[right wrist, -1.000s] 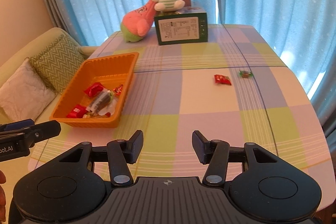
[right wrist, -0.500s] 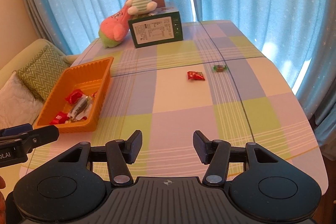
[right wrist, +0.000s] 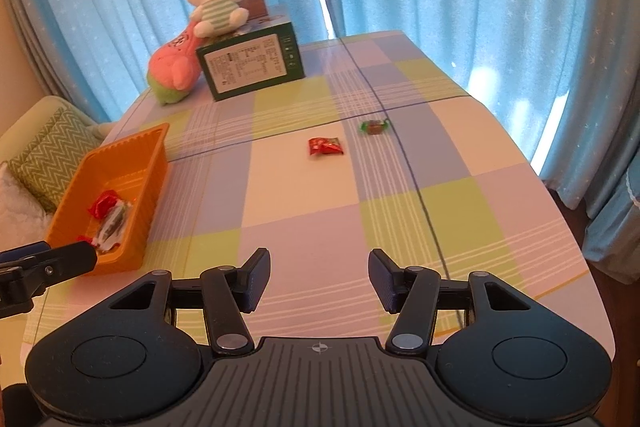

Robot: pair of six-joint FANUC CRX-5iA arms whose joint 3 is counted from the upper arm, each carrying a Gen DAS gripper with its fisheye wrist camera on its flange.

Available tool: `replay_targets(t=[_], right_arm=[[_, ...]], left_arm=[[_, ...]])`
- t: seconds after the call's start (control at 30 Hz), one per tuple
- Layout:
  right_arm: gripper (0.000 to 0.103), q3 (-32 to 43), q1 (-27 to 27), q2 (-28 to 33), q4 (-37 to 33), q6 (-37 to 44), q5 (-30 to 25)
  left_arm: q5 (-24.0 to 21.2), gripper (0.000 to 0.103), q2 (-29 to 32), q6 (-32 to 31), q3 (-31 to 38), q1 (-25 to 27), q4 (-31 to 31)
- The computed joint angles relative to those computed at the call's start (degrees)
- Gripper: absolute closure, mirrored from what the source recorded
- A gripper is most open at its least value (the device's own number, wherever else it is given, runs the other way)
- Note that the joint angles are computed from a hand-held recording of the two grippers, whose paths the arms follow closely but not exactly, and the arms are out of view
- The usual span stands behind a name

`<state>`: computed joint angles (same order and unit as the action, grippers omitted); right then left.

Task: Organize snacks
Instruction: 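Move both grippers toward the red packet and green-wrapped candy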

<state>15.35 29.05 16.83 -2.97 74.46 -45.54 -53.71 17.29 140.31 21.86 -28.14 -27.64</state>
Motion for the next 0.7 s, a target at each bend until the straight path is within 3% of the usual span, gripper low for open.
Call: replay_targets(t=[0.4,0.7], right_arm=[[0.048,4.08,-3.53,4.54,0.59,-0.62,0.03],[0.048,12.34,-5.68,11.38,-0.68,2.59,-0.59]], left_arm=[[2.66,0.014,7.18,-5.32,6.5,2.23,5.0],[4.31,0.014,15.21,-14.49,13.95,4.84,10.63]])
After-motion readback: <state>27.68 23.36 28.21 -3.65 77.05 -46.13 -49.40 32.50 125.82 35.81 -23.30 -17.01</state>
